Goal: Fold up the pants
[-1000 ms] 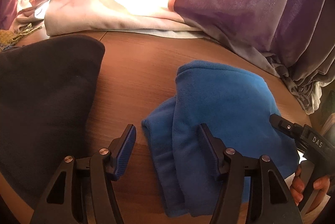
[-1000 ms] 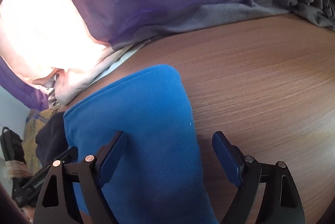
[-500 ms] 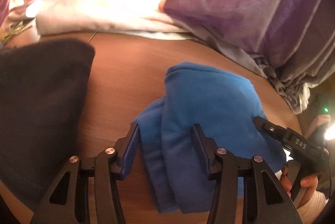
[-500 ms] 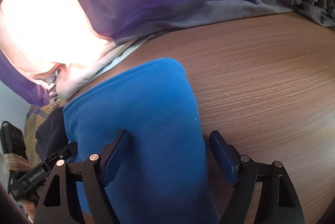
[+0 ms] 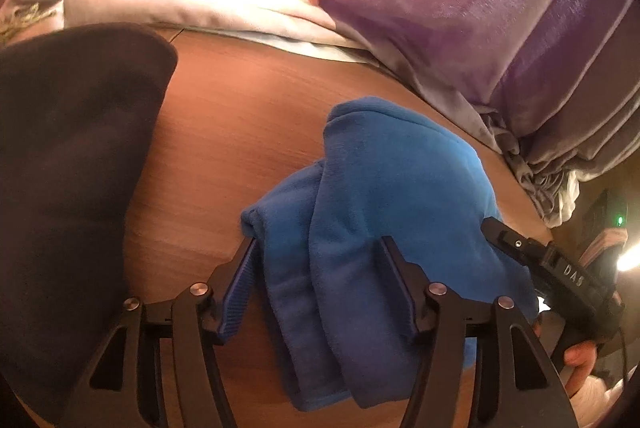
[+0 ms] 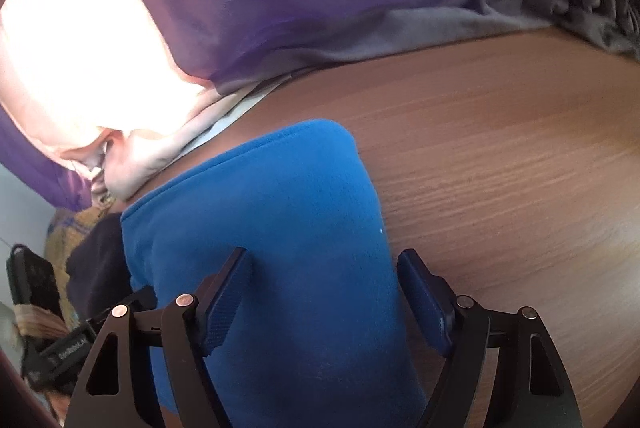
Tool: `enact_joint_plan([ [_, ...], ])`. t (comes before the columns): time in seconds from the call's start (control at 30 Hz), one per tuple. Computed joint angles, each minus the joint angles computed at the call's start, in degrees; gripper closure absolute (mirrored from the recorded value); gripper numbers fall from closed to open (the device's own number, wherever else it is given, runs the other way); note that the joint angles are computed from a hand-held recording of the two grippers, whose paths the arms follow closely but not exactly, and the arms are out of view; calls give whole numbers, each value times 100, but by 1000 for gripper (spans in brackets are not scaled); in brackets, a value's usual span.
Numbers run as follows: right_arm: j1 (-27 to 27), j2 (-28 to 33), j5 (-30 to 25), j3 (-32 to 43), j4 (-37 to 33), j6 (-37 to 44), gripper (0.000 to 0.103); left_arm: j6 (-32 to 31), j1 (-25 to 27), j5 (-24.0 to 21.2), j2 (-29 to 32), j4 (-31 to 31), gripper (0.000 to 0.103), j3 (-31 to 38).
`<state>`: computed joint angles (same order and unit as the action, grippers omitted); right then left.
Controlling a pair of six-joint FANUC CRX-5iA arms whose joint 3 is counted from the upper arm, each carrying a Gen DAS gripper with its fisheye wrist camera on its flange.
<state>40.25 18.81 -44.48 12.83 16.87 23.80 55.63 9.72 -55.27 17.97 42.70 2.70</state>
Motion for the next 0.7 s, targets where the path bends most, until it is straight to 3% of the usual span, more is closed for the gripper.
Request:
enact_joint_plan([
  [0.1,-72,-40,115,-40,-293,127,30,-211,-7,79,-16,191,52,-108],
  [0.17,-82,-37,175,-23,-408,246,39,-236,9,34,9,281,54,-110],
  [0.3,-2,2,45,68,-251,282,53,-304,41,-2,6,370,71,-99],
  [0.4,104,79,-241,185,96,223,63,-469,82,-59,22,552,78,-127],
  [0.57,279,139,-624,258,673,-222,75,-782,162,-259,59,892,82,-169],
  [0.7,408,115,-850,253,1006,-543,77,-972,174,-203,-131,918,83,-308],
])
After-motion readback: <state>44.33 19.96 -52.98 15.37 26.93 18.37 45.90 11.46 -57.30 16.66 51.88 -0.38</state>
